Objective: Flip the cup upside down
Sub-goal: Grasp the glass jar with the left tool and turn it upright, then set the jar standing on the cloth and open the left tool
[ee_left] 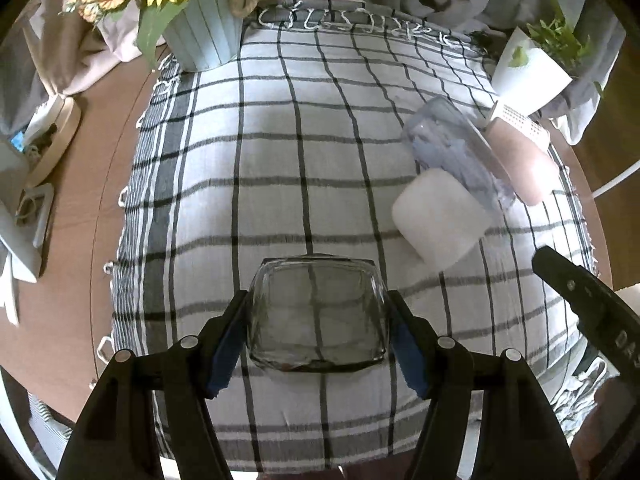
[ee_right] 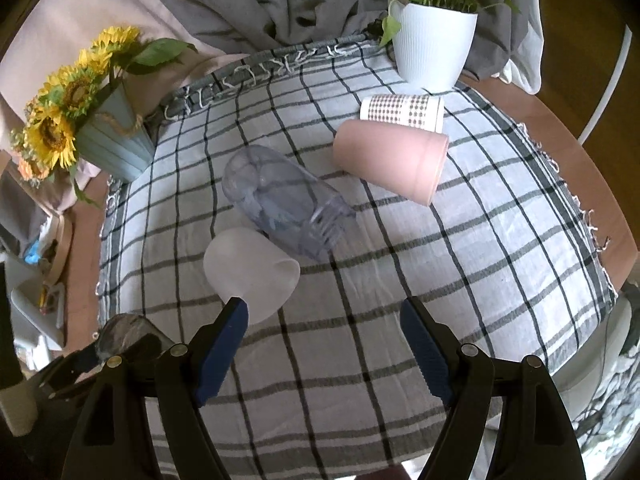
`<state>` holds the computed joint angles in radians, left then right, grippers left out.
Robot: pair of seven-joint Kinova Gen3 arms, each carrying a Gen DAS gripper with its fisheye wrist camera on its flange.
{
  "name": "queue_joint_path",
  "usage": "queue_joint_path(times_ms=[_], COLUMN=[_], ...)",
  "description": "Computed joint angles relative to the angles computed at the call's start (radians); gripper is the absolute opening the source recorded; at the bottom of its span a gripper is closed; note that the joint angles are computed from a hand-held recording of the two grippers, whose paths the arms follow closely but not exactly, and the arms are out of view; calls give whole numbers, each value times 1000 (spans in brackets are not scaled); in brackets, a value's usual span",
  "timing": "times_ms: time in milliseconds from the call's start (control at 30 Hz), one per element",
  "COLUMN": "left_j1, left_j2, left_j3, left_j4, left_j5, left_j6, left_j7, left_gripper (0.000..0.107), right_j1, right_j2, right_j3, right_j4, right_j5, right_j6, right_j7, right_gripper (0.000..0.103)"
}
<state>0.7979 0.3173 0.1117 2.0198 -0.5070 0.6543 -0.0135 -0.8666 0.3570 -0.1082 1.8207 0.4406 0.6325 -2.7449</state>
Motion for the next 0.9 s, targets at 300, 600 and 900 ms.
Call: queue_joint_path(times_ms=[300,600,900], left_j1=[32,67,144], left_j2=[7,19,7], left_j3=[17,-2,-5], left_j4=[11,20,-5], left_j5=[1,-18,-131], left_j6=[9,-4,99], left_j7=[33,82,251], left_gripper=[67,75,90], right_j1=[-8,-12,-21], right_j2=[-7,-15,-52], right_j3=[-6,-16,-21], right_j4=[12,18,39], right_j5=[11,20,61], right_j6=[5,21,27], right_j7=[5,20,-1], right_gripper=[78,78,86])
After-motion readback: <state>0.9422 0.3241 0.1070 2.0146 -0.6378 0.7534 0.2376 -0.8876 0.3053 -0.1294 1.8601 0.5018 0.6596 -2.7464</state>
